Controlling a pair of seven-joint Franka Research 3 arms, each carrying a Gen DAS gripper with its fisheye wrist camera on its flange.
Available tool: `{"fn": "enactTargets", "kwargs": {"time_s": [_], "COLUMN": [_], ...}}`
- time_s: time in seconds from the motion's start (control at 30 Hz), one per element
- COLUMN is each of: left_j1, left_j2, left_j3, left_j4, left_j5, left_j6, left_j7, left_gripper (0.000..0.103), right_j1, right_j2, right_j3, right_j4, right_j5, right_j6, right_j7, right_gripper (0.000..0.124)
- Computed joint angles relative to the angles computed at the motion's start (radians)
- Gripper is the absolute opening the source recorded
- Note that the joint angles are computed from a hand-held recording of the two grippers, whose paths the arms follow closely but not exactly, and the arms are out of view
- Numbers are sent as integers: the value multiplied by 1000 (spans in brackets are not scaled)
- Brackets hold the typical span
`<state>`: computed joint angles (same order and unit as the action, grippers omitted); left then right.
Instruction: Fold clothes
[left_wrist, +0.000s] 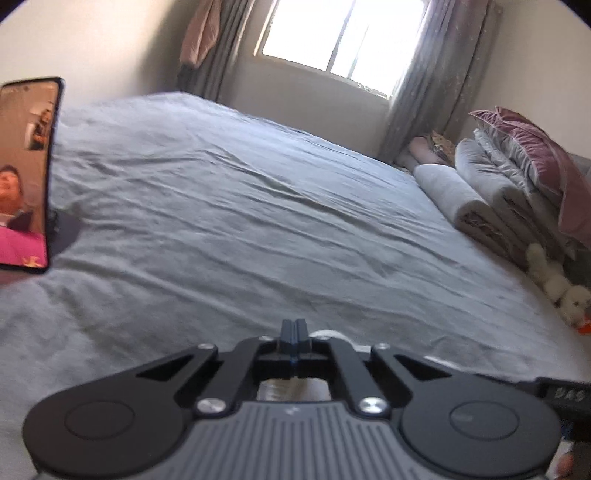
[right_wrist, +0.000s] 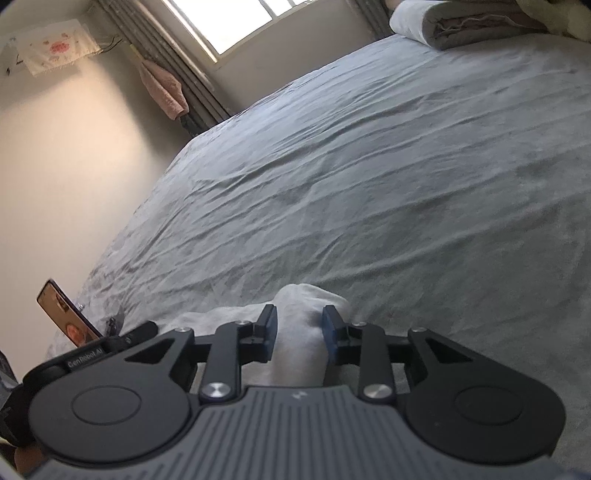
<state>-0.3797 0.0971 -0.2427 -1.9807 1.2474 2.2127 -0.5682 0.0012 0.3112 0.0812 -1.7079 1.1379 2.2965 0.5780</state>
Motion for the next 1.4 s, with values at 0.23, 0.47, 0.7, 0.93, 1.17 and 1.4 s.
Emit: {"fn": "enactTargets", "kwargs": {"time_s": [0.23,0.47,0.7,0.93,1.17,1.4], "left_j1": [-3,18,7,1,1,-1], "left_j2": [-35,-126,-45,-60,-146,-161], "left_j3": [-5,-36,-45,-28,-55,-80], "left_j4": [-46,-117,-64,-114,-187,-248], "left_j5": [-50,99,124,103,195,189], "left_j6": [-27,85,129,128,146,203], "left_j7": [22,-49,114,54,-32,26], "left_gripper": [0,1,2,2,2,2], "right_j1": [0,-20,8,20,-5,-8], "right_j2": [-18,-74,-138,-135,-182,-231], "right_j3": [-3,-17,-37,-55,-79,-106], "right_j4": [-22,-64,-155,-184,-211,-283], "right_j5": [-15,40,28,3,5,-60], "right_j6": [11,-61,-93,-81,-181,-254], "right_j7": [-45,-159,-326,-432,-487,-642], "right_gripper": [32,32,32,25,33,33]}}
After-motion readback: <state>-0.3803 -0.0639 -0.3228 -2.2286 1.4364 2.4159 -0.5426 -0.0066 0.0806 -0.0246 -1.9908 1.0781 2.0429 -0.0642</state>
